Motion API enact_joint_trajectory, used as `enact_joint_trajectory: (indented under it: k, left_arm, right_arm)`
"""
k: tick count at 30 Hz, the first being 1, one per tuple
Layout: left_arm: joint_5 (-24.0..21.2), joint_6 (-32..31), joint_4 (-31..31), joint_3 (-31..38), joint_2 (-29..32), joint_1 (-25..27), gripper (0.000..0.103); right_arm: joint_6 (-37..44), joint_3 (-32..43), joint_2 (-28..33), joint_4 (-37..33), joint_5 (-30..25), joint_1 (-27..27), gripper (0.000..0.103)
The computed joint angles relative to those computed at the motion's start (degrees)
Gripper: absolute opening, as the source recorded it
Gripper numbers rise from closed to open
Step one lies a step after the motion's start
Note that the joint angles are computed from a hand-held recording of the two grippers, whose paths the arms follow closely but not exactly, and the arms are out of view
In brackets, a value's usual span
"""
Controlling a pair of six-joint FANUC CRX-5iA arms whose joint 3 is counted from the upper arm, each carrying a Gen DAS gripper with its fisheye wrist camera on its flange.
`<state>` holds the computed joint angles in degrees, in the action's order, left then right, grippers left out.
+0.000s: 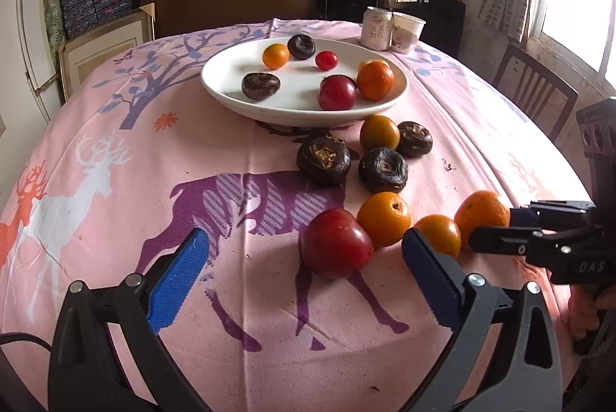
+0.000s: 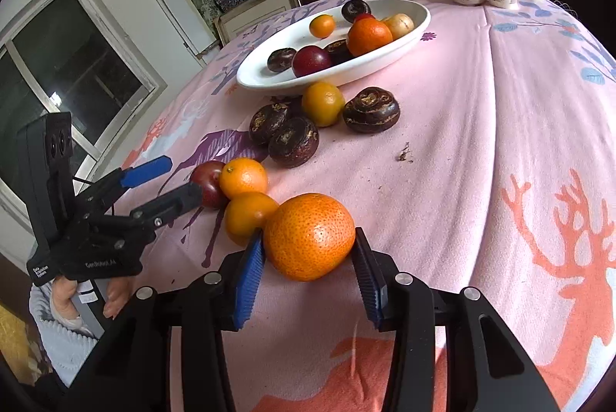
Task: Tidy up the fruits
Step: 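Grasp a red tomato with the left tool while the right tool grasps an orange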
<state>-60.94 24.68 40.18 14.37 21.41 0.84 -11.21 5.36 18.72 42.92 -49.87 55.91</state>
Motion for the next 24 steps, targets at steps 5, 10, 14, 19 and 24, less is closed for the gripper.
enact_joint_trajectory:
  k: [5, 10, 14, 19, 24]
  left_arm:
    - [-3.0, 6.2, -6.9, 5.3, 2.5, -0.6, 0.098]
    - [-5.4, 9.4, -7.0, 8.0, 4.5, 0.1, 0.099]
    - [4.0, 5.1, -6.0, 1.8, 0.3, -0.8, 0.099]
    - [5.0, 1.1, -3.2, 0.2, -0.4, -0.6, 0.089]
    - [0.3, -4.0, -2.1, 1.2, 0.5, -1.0, 0.061]
  right_arm:
    - [-6.1, -2.9, -1.5, 3.3, -0.4, 0.0, 0.045]
    - [-7.2, -4.1, -2.1, 3.2, 1.0, -0.4, 0.046]
    - [-7.6, -4.3, -2.2, 3.3, 1.4, -0.4, 0.046]
    - [-7.7, -4.5, -2.3, 3.3, 1.6, -0.5, 0.047]
    - [-7.7, -4.6, -2.4, 3.2, 1.8, -0.5, 0.047]
